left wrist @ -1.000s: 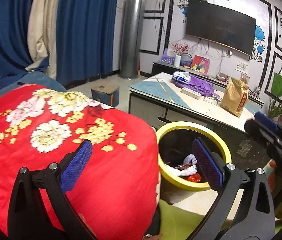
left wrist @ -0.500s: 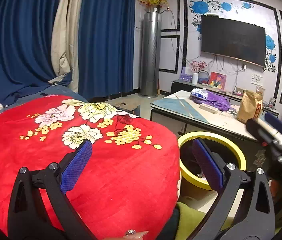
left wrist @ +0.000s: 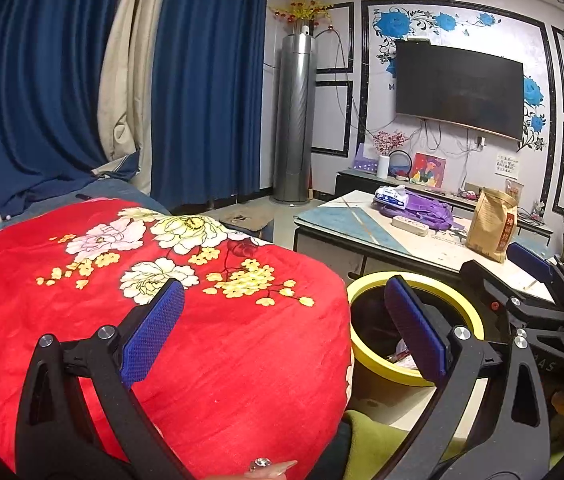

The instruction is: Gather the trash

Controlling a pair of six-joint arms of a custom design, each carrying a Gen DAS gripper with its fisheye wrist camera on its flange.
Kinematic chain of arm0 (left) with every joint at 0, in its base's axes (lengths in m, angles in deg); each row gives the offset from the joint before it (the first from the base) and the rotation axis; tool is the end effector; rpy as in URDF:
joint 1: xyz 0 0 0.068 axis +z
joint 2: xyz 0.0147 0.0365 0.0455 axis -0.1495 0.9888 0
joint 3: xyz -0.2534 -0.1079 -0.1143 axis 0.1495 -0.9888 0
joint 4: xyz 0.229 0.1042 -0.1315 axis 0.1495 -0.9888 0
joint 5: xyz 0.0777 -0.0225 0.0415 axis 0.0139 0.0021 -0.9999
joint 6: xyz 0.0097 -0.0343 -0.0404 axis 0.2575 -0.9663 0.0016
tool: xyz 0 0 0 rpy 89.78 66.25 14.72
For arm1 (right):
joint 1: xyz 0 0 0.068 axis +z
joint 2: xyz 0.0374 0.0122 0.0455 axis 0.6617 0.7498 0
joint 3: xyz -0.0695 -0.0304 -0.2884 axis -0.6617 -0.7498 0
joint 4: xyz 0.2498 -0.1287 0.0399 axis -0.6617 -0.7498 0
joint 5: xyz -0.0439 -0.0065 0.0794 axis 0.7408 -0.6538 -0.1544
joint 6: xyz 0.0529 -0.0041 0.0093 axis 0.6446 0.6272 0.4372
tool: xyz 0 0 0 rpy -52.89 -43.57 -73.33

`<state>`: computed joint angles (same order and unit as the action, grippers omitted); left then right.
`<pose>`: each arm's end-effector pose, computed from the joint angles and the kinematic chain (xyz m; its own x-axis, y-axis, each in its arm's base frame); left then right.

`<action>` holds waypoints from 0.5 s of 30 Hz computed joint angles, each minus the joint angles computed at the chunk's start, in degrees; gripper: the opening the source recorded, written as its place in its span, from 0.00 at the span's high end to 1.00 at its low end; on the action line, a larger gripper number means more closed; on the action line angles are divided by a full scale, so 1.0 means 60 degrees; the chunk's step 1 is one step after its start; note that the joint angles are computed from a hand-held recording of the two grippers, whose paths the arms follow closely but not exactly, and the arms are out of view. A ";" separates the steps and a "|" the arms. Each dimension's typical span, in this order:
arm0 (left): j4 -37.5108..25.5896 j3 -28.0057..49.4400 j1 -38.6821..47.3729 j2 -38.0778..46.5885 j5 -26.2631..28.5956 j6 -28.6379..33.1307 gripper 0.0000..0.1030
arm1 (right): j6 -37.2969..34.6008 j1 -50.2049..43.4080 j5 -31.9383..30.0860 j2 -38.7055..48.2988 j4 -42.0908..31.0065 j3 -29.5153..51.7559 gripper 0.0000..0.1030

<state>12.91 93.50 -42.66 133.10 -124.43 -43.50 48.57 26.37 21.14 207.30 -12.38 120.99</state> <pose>0.2717 -0.1557 0.0866 -0.3168 -0.1068 -0.9425 -0.1852 0.9815 -0.0490 0.3284 -0.0634 0.0556 -0.2009 -0.0959 -0.9749 -0.4808 0.8767 0.0128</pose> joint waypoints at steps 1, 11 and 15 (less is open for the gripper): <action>0.0017 0.0002 0.0012 -0.0001 0.0029 0.0018 0.11 | 0.0024 0.0003 0.0009 0.0003 0.0010 -0.0001 0.06; 0.0210 -0.0053 0.0069 0.0029 0.0075 0.0121 0.11 | 0.0058 -0.0014 0.0014 0.0063 0.0000 0.0017 0.06; 0.0241 -0.0056 0.0087 0.0032 0.0088 0.0123 0.11 | 0.0062 0.0014 0.0059 0.0071 -0.0037 0.0029 0.06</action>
<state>14.35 93.16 -42.13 133.29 -123.90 -42.77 48.94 26.46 21.49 207.73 -12.60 121.16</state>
